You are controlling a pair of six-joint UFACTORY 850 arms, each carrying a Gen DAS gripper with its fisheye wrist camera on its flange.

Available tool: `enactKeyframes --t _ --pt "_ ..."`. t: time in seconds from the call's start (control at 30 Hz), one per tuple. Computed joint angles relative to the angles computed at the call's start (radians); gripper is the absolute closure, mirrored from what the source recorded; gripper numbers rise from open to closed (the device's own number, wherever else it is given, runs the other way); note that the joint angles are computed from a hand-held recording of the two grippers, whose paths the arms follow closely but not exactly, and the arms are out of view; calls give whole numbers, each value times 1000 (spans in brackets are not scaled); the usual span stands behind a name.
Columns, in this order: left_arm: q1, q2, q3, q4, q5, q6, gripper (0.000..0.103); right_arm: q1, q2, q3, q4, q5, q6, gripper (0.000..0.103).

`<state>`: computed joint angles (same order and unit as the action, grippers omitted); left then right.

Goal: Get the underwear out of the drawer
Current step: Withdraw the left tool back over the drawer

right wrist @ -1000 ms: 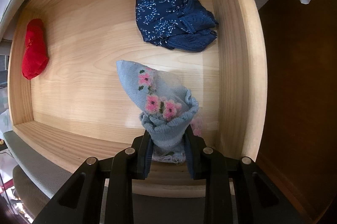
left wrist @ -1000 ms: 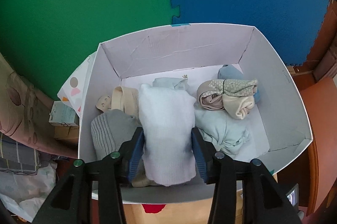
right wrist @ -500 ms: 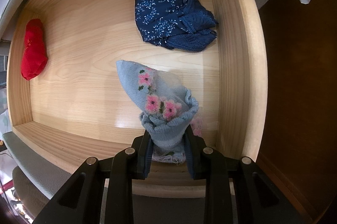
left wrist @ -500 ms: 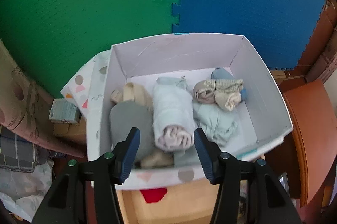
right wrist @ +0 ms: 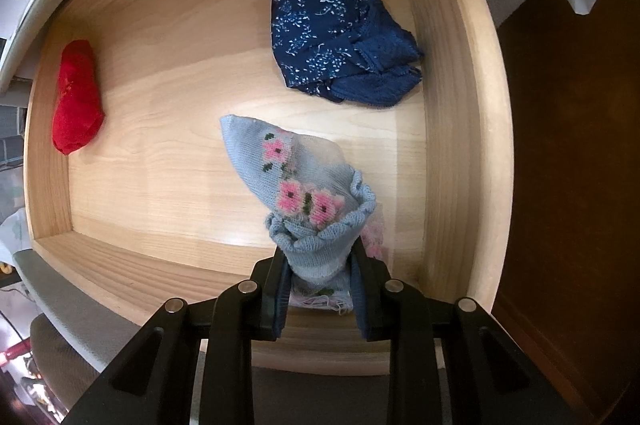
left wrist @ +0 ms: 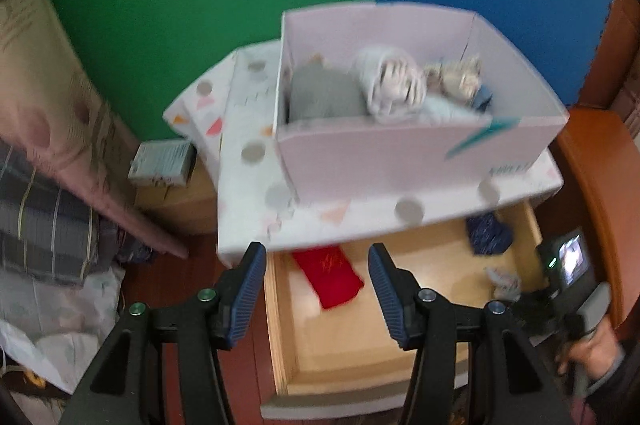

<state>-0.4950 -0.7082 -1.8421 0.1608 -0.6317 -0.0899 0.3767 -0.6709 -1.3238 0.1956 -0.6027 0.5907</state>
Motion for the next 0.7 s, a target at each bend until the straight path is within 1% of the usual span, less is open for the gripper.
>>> enactKeyframes --t 0.07,0.1,0.17,0.27,0.4,0.47,0.57,0.63,0.7 --pt "-2 25 83 30 39 -52 49 0 3 5 0 3 -2 79" --pt "-3 29 107 33 46 -68 49 1 3 2 -6 2 4 79" --pt "-1 28 143 13 57 -81 49 6 -3 -15 -24 -10 18 79" --pt "-4 19 194 39 74 -184 49 19 -2 -23 -69 -17 59 79" --pt "-1 7 240 31 95 -262 49 38 14 -17 -109 -5 95 79" --pt "-3 0 254 73 96 -320 49 43 21 -10 -116 5 94 79" --pt "-9 1 283 156 116 -401 49 58 37 2 -168 15 141 79" --pt "-11 -7 283 168 111 -399 49 68 46 7 -203 18 169 79" --pt "-8 -5 285 134 120 -359 49 75 57 14 -223 27 180 79"
